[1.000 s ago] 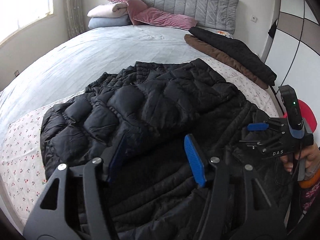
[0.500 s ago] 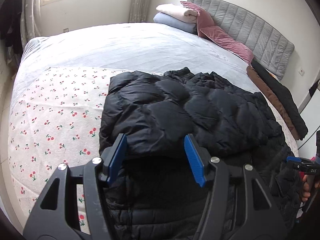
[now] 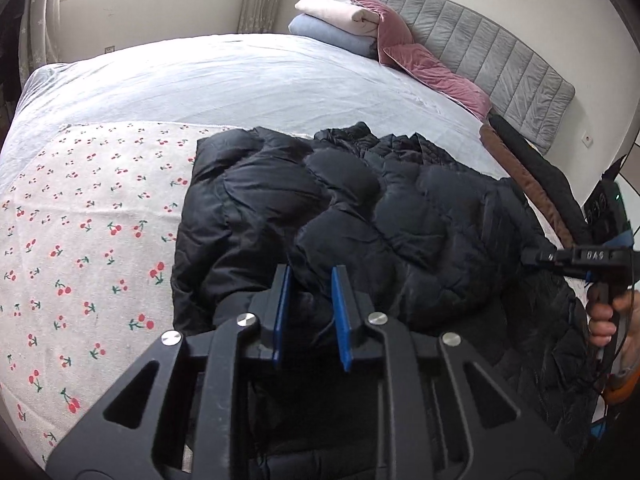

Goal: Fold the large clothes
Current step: 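Grasp the jacket side with the right gripper and fold it inward toward the zipper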

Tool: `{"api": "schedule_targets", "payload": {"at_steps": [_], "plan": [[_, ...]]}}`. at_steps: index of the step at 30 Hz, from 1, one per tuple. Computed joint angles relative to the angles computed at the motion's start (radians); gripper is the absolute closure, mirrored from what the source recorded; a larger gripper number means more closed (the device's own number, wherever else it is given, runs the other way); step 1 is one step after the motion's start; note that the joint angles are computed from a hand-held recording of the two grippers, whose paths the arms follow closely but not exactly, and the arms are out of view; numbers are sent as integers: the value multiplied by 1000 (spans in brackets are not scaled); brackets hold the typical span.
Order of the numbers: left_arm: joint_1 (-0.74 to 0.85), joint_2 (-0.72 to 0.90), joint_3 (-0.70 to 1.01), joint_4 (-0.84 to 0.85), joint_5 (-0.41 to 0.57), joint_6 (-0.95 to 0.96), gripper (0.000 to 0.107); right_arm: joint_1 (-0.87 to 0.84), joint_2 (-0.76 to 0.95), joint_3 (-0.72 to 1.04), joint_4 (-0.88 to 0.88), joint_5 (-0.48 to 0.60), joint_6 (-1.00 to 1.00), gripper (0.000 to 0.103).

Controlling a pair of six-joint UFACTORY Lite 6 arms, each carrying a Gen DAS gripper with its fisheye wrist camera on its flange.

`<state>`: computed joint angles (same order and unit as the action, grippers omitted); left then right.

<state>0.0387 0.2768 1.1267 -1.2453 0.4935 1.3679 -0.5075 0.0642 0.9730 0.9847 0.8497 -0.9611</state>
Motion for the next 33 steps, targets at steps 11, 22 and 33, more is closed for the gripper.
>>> {"api": "schedule_targets", "payload": {"at_steps": [11,22,33], "plan": [[-50,-83,-106,99,-17,-90,51,88,-38,38,-323,-215,225,64],[38,-614,-346,556,163,-602,23,-551,-477,-89,-314,345,-210,30],[584,-1089,-579,581,730,-316,18,-1415,-229,46,-466,707,-1018,25]]}}
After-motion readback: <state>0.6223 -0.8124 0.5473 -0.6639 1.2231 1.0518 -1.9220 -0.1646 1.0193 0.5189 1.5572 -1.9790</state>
